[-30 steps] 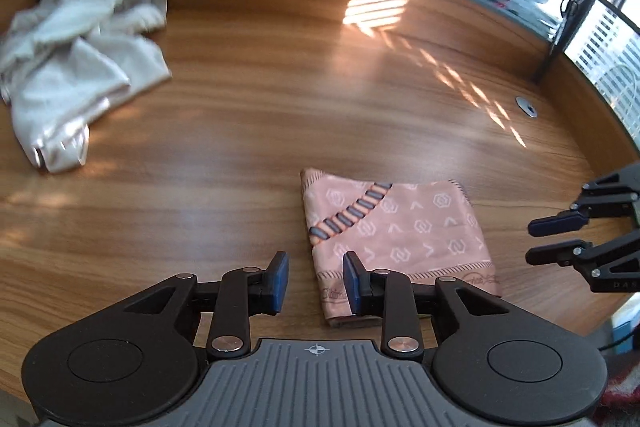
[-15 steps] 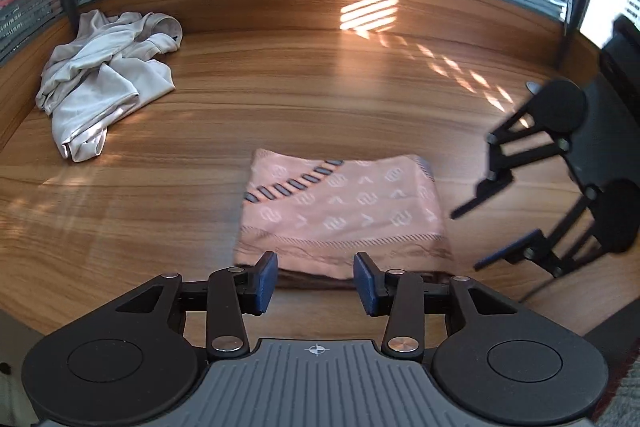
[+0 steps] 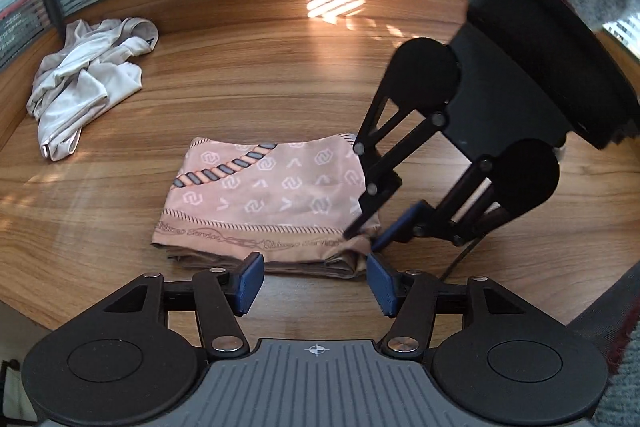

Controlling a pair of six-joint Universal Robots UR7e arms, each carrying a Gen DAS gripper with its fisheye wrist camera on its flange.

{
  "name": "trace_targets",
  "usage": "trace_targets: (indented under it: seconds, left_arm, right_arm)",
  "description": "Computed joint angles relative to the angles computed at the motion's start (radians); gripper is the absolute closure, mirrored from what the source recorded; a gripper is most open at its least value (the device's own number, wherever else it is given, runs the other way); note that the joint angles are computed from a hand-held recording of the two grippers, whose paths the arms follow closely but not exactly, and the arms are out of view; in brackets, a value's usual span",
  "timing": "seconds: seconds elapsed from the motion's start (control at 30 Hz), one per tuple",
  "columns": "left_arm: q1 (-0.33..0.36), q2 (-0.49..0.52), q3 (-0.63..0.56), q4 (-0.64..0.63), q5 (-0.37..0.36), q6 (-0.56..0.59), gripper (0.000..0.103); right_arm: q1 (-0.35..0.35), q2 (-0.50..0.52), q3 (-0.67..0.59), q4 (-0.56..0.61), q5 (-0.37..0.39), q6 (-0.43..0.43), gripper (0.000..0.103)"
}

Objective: Fold clothes
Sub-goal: 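Pinch the folded peach scarf edge with the left gripper while the right gripper pinches beside it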

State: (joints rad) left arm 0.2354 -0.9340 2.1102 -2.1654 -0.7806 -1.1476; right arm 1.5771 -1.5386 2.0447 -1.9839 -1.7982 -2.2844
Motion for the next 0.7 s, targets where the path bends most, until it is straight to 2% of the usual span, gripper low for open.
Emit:
trace_targets:
  seconds: [0.17, 0.33, 0.4, 0.47, 0.53, 0.6, 0.67, 0.7]
  left_arm:
    - [0.017, 0.050, -0.032, 0.005, 0.022, 0.055, 0.041]
    - [0.035, 0.100, -0.052, -0.011, 0.051, 0.172, 0.043]
    - [0.037, 0.118, -0.056, -0.017, 0.062, 0.224, 0.054]
    - [0.037, 0.134, -0.064, 0.004, 0.072, 0.253, 0.078]
    - [0.038, 0.140, -0.067, 0.021, 0.071, 0.265, 0.093]
    - [0.036, 0.137, -0.061, 0.017, 0.068, 0.253, 0.093]
    - [0.031, 0.130, -0.052, 0.017, 0.068, 0.239, 0.094]
    - [0.028, 0.126, -0.047, 0.018, 0.069, 0.227, 0.094]
  right_arm:
    - [0.019, 0.027, -0.064, 0.091, 0.006, 0.066, 0.096]
    - [0.037, 0.031, -0.116, 0.178, 0.032, 0.117, 0.096]
    - [0.039, 0.033, -0.130, 0.200, 0.057, 0.149, 0.096]
    - [0.040, 0.032, -0.139, 0.211, 0.063, 0.186, 0.097]
    - [0.036, 0.027, -0.139, 0.208, 0.062, 0.202, 0.098]
    - [0.028, 0.019, -0.137, 0.201, 0.064, 0.207, 0.097]
    - [0.013, 0.012, -0.144, 0.200, 0.068, 0.220, 0.086]
    - [0.009, 0.015, -0.141, 0.182, 0.069, 0.224, 0.073]
